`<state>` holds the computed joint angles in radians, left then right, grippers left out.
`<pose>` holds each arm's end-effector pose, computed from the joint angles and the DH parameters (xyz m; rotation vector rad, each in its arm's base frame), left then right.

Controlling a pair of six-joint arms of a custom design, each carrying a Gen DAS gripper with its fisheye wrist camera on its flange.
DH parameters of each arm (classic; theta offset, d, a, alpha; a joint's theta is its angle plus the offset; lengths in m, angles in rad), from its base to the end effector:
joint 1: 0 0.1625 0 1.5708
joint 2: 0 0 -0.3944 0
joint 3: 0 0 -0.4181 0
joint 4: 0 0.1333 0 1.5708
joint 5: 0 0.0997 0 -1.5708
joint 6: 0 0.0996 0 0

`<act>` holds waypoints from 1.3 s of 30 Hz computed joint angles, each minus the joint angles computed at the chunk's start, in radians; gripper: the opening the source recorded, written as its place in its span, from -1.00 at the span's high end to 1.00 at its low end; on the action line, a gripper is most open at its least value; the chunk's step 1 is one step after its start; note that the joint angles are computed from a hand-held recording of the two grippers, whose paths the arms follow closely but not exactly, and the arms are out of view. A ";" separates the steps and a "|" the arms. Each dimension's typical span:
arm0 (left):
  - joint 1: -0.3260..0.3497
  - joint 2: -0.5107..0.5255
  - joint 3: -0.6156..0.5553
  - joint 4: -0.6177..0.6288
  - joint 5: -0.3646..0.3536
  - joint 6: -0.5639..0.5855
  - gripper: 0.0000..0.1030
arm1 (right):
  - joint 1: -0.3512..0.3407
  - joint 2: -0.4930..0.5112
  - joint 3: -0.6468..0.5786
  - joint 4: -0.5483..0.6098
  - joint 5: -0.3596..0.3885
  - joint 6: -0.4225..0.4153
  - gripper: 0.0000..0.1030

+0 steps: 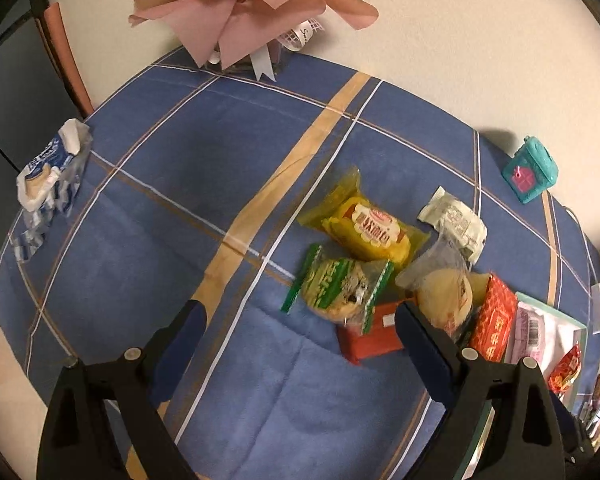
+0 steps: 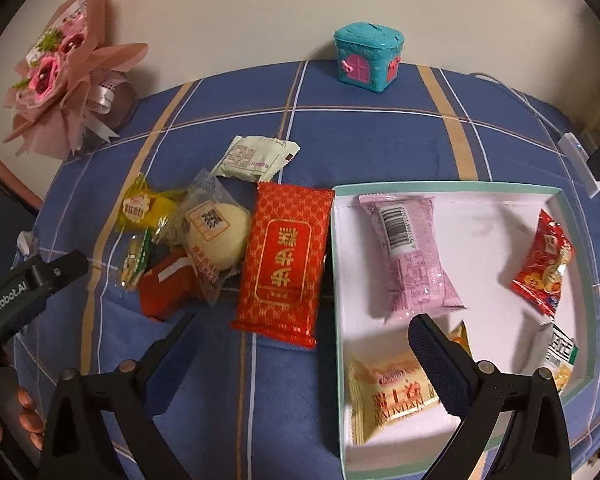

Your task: Organize snacks

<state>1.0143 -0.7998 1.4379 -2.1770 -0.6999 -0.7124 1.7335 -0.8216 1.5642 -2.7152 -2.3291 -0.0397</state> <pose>-0.1962 -0.7121 0.1290 -0.1656 2.3445 -0.6179 0.1768 -0.6770 0.1410 0.0479 -2.3645 0.5369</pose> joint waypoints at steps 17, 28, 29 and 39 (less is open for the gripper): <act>0.049 0.092 -0.103 -0.008 -0.056 0.041 -0.85 | -0.025 0.080 -0.100 0.032 0.018 0.011 -0.64; 0.071 0.128 -0.139 -0.031 -0.075 0.104 -0.84 | -0.045 0.101 -0.123 0.027 0.059 0.028 -0.52; 0.075 0.133 -0.146 -0.032 -0.077 0.110 -0.84 | -0.047 0.103 -0.127 0.034 0.056 0.036 -0.52; 0.102 0.155 -0.174 -0.069 -0.124 0.174 -0.72 | -0.042 0.126 -0.152 0.035 0.036 0.036 -0.38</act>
<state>1.1163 -0.6450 1.2641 -2.2459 -0.8237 -0.5381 1.6914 -0.6954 1.4122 -2.6803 -2.2931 -0.0041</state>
